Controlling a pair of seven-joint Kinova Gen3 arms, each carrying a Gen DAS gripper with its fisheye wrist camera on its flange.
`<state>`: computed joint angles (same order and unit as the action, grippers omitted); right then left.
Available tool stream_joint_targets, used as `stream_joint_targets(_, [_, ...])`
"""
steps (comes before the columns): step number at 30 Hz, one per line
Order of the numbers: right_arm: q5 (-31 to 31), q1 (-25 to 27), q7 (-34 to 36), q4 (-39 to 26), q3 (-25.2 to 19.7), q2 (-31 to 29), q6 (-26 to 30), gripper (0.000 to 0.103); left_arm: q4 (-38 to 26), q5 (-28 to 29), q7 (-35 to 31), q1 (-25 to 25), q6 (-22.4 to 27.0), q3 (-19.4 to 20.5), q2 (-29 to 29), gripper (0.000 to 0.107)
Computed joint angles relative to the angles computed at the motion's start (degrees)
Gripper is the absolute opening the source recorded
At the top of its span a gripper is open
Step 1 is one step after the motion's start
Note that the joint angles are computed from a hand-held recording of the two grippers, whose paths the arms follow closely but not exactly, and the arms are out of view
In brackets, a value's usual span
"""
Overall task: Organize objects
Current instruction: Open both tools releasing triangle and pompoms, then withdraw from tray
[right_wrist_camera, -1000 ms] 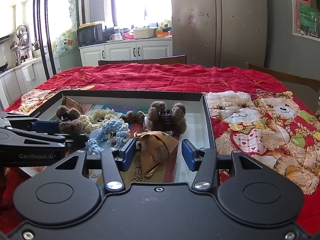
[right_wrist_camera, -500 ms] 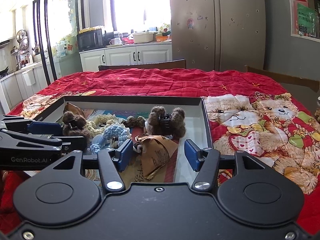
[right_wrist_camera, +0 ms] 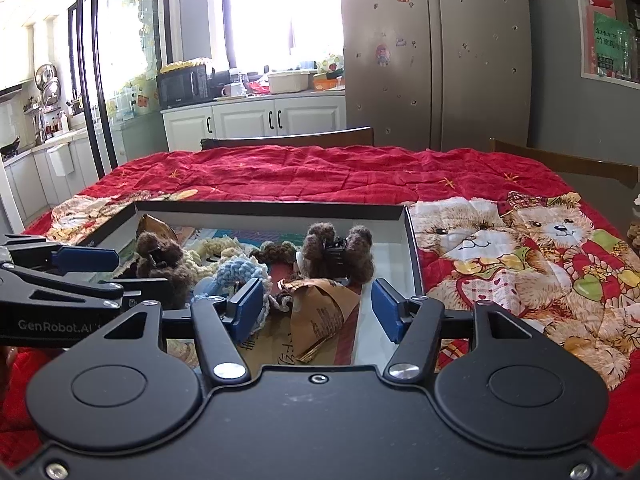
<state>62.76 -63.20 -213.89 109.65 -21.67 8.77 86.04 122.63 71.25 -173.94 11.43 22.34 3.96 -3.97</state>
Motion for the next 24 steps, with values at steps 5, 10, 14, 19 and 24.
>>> stream_joint_targets(5, [0.69,-1.44,-0.24,-1.00,-0.60,0.10,2.99,0.062,0.33,-0.38,0.59,-0.24,1.47,-0.83,-1.76,0.084])
stream_joint_targets(10, [1.04,-2.98,-0.34,-1.98,-1.19,-0.01,5.73,0.063,0.54,-0.25,0.80,-0.53,3.98,-2.22,-3.73,0.085])
stream_joint_targets(14, [0.94,-4.06,-1.11,-2.37,-1.92,-0.71,7.16,0.063,0.70,-0.72,1.40,-0.86,6.00,-3.30,-5.48,0.086])
stream_joint_targets(19, [0.62,-5.98,-1.45,-3.66,-3.01,-0.75,10.76,0.064,1.27,-1.10,2.07,-1.14,8.01,-4.56,-7.92,0.087])
stream_joint_targets(24, [-0.42,-8.77,-2.12,-5.13,-4.22,-0.67,15.19,0.065,1.91,-2.98,4.19,-1.21,9.97,-5.88,-10.38,0.088])
